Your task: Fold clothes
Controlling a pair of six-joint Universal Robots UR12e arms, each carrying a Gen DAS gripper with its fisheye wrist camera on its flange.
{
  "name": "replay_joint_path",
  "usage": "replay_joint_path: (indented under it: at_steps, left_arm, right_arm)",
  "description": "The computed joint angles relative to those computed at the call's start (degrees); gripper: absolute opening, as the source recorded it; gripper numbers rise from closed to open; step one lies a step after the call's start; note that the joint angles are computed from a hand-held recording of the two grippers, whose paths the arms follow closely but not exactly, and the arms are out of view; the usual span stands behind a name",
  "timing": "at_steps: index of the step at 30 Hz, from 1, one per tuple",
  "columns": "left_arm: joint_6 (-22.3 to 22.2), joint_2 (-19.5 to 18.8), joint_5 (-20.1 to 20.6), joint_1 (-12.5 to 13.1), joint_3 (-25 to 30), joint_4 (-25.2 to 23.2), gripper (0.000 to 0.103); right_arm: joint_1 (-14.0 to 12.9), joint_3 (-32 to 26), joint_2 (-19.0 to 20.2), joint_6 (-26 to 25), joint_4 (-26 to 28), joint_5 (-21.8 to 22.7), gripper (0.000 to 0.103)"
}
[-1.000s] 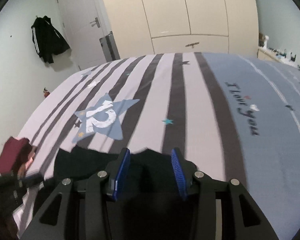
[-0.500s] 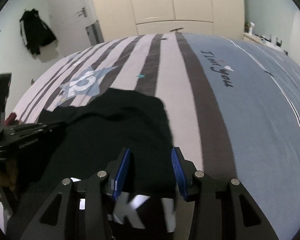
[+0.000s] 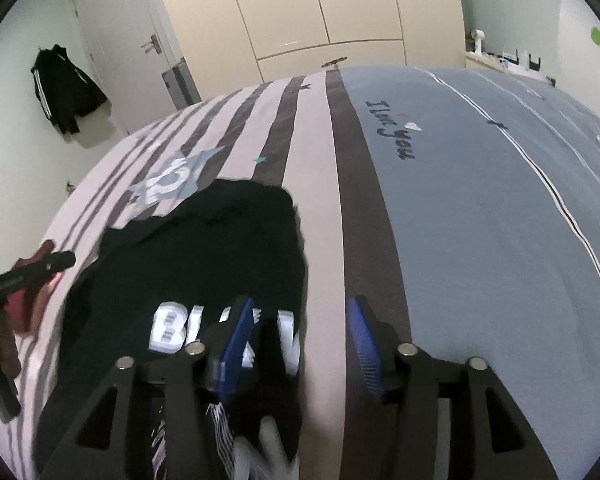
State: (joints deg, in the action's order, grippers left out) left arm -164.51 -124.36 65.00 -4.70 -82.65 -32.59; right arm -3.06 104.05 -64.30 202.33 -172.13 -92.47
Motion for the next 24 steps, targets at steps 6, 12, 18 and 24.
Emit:
replay_joint_path:
  at_steps: [6, 12, 18, 24]
  left_arm:
    - [0.85, 6.86, 0.93, 1.48, -10.44, -0.97, 0.05]
    - [1.48, 9.35, 5.66, 2.28, -16.41, 0.22, 0.051]
    - [1.64, 9.15, 5.17, 3.25, -17.05, 1.19, 0.058]
    - [-2.23, 11.05, 5.76, 3.94, -18.6, 3.21, 0.058]
  right_arm:
    - [2.03, 7.05, -5.15, 1.12, 2.55, 0.69, 0.055]
    - [3.75, 11.85, -7.58, 3.83, 3.02, -0.37, 0.055]
    - [3.52, 13.4, -8.53, 1.51, 2.05, -0.65, 0.055]
    - [2.68, 14.5, -10.02, 1.1, 3.14, -0.21, 0.057]
